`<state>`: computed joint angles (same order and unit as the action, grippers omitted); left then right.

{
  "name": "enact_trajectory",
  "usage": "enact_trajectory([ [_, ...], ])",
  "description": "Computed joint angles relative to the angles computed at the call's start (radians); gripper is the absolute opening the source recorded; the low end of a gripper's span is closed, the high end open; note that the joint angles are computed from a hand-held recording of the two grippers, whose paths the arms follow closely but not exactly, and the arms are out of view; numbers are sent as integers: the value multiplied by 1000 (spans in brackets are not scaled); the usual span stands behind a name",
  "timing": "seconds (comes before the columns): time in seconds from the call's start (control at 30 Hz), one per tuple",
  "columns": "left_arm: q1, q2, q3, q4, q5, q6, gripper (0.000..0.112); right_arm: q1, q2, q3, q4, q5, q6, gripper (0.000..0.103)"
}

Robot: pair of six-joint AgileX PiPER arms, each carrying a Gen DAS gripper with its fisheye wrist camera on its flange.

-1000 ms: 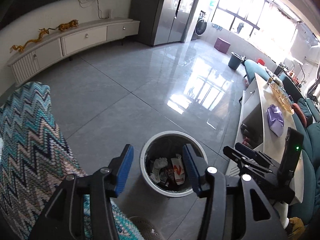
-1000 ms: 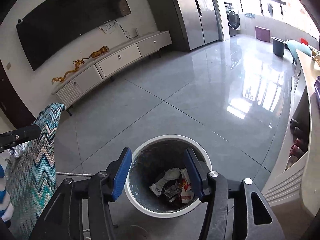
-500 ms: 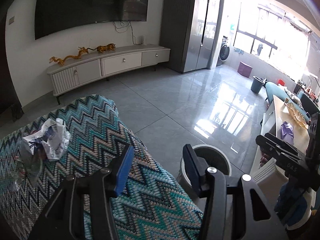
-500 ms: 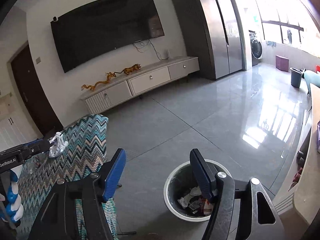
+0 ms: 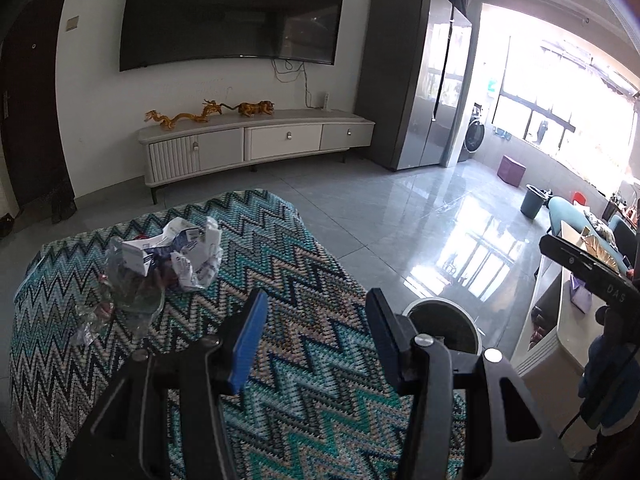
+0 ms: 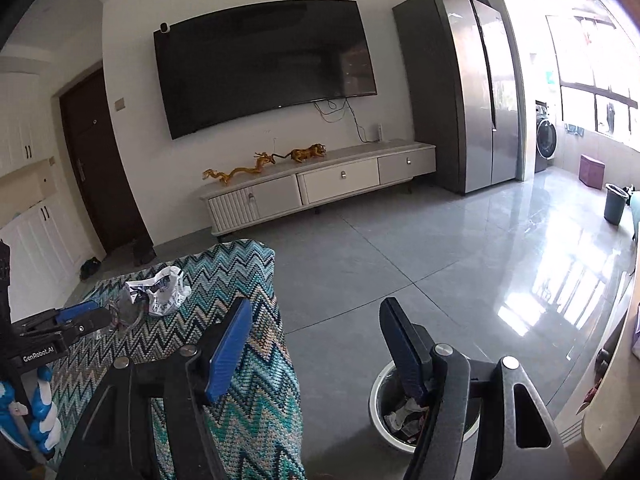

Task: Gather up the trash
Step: 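Move both open tools back to the trash on the table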

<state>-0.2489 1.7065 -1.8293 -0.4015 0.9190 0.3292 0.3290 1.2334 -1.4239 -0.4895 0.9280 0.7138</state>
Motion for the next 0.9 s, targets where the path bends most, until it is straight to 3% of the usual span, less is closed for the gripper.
enact_trajectory([
  [0.23,178,-26,97,-126,-19,127,49,96,125,-127,-20,29,-4,64],
  [0.47,338,40,92,-176,-32,207,49,135,270,-258,50,35,-74,64],
  [0.77,442,237,-100,-136,30,173,50,101,514,-485,240,44,-238,64],
  [0.9,445,348,-229,-99,65,142,60,81,649,-625,316,69,-308,64],
])
